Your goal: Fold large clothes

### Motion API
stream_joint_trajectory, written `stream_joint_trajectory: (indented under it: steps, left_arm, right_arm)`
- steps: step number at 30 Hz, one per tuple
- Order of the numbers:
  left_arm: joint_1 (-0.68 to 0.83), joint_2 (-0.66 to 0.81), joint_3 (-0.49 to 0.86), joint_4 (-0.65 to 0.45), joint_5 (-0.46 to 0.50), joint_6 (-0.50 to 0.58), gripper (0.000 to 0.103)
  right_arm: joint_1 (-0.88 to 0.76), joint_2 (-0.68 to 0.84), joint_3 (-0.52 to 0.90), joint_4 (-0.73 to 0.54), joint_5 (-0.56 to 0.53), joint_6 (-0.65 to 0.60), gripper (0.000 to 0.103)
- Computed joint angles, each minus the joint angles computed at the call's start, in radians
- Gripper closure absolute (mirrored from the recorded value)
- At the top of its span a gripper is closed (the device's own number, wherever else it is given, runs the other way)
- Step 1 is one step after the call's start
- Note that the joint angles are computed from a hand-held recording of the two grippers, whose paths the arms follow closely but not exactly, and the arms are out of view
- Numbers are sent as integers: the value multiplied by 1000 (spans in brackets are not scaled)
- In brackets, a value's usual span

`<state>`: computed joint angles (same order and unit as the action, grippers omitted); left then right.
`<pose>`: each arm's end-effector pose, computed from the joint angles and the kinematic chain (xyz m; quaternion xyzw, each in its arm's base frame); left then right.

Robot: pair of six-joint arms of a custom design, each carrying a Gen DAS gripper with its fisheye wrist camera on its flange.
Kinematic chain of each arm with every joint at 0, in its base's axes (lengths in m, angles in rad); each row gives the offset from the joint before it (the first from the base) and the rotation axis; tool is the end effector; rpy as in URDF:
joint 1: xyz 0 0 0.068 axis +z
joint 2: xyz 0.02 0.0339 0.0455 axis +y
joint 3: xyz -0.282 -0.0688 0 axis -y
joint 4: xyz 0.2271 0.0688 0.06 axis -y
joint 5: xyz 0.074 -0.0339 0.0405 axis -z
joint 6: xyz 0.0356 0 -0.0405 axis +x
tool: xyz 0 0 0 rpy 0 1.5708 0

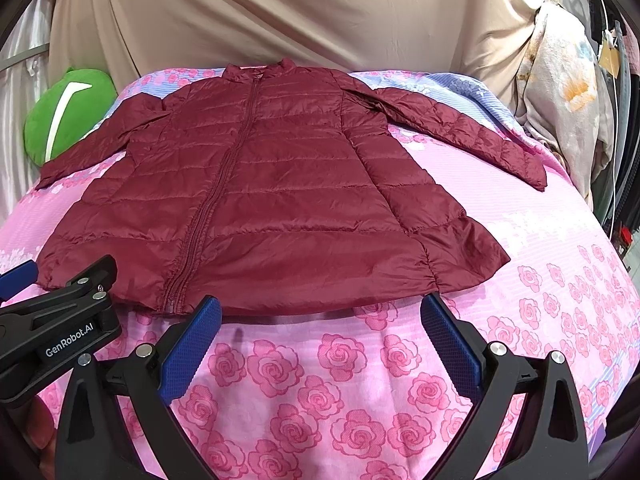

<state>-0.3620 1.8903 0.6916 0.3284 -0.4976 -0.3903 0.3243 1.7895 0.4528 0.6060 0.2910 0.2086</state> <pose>0.3005 -0.0956 0.1110 -0.0974 0.9091 0.0930 0.3943 0.2618 0.0772 0.1096 0.0068 0.9053 -0.0215 0.4241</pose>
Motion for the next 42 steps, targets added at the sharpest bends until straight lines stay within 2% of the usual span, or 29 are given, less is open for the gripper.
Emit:
stream_joint_trajectory:
  steps: [22, 36, 39, 42]
  left_arm:
    - [22, -14, 10, -35, 7, -6, 6]
    - [41, 2, 14, -20, 22, 4, 6]
    - [58, 9, 17, -9, 55, 22, 5]
    - [102, 2, 14, 16, 98, 41, 5]
  right_arm:
    - [24, 3, 26, -35, 6, 7, 5]
    - [28, 29, 40, -29, 12, 5, 5]
    - [17, 34, 41, -17, -14, -11, 5]
    - [-40, 40, 61, -17, -87, -48, 5]
